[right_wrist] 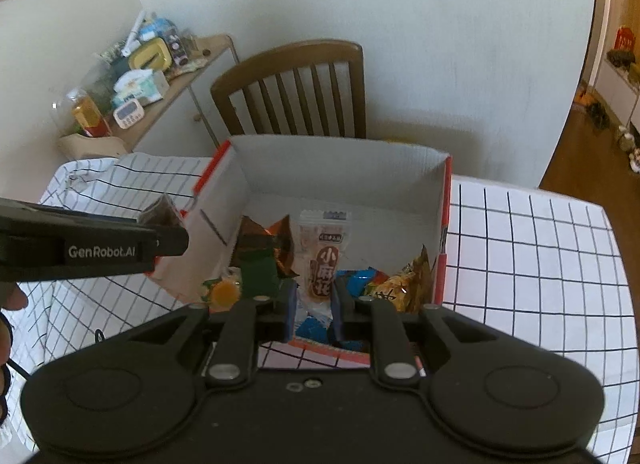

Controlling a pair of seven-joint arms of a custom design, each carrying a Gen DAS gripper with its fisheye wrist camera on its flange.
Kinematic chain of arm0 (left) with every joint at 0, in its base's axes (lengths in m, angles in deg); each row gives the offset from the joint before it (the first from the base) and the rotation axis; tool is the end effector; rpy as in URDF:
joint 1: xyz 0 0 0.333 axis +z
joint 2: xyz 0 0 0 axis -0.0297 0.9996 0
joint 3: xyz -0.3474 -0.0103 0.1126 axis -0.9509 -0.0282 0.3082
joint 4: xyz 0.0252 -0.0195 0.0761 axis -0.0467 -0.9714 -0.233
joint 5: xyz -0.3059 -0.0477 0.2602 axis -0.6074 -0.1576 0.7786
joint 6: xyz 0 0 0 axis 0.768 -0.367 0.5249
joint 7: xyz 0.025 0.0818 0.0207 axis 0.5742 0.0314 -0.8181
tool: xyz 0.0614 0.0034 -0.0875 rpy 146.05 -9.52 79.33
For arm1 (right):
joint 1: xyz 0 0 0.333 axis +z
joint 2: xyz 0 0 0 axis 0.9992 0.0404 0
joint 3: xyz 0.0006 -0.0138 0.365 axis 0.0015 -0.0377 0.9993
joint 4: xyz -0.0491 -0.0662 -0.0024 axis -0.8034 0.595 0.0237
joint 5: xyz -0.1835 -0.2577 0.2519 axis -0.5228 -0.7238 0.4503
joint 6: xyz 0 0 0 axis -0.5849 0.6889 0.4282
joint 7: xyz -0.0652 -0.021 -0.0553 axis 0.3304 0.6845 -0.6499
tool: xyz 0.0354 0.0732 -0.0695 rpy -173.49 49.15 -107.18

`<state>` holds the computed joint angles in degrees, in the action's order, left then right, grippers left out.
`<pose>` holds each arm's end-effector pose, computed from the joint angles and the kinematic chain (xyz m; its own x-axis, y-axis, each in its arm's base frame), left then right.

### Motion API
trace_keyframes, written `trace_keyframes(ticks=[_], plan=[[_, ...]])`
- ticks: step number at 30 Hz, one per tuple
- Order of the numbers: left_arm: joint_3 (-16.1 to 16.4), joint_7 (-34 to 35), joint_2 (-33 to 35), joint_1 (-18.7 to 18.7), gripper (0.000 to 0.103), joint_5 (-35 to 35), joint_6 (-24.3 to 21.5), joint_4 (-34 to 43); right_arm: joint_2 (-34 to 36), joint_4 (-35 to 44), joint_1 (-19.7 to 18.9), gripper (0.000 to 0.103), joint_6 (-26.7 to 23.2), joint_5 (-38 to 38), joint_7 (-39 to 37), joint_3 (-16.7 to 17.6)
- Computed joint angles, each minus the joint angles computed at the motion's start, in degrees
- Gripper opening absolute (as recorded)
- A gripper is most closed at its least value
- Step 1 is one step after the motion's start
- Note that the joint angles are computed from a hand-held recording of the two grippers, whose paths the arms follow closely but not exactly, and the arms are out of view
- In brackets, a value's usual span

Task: Organize snacks
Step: 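Lower both snacks into the red box and open both tools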

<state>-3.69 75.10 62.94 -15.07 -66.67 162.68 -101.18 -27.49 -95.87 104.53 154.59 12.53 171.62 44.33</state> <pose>0.4372 -0.2795 0.4779 -0.3177 -0.9477 -0.0290 -0.8239 0.2911 -0.4863 0.3645 0.1703 0.4625 -0.0198 -0.9747 -0.2227 -0.7936 0.1508 -0.5895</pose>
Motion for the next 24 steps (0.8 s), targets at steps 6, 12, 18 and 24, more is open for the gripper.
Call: trace_keyframes(ticks=[6, 12, 18, 24], plan=[[0.5, -1.8, 5.5, -0.6, 0.036, 2.7, -0.9, 2.8, 5.2, 1.2, 1.7, 0.017, 1.1, 2.8, -3.1, -3.4], [2.3, -2.6, 9.6, -2.3, 0.037, 4.2, -1.7, 4.5, 8.6, 2.0, 2.0, 0.017, 1.2, 5.3, -5.1, -4.2], [3.8, -2.1, 12.6, -3.7, 0.037, 3.8, -2.8, 5.6, 10.7, 2.5, 1.2, 0.017, 0.6, 5.7, -5.2, -3.1], [4.7, -0.8, 14.7, -4.7, 0.037, 2.2, -3.3, 6.6, 11.7, 2.9, 0.8, 0.017, -0.1, 5.6, -4.8, -2.3]])
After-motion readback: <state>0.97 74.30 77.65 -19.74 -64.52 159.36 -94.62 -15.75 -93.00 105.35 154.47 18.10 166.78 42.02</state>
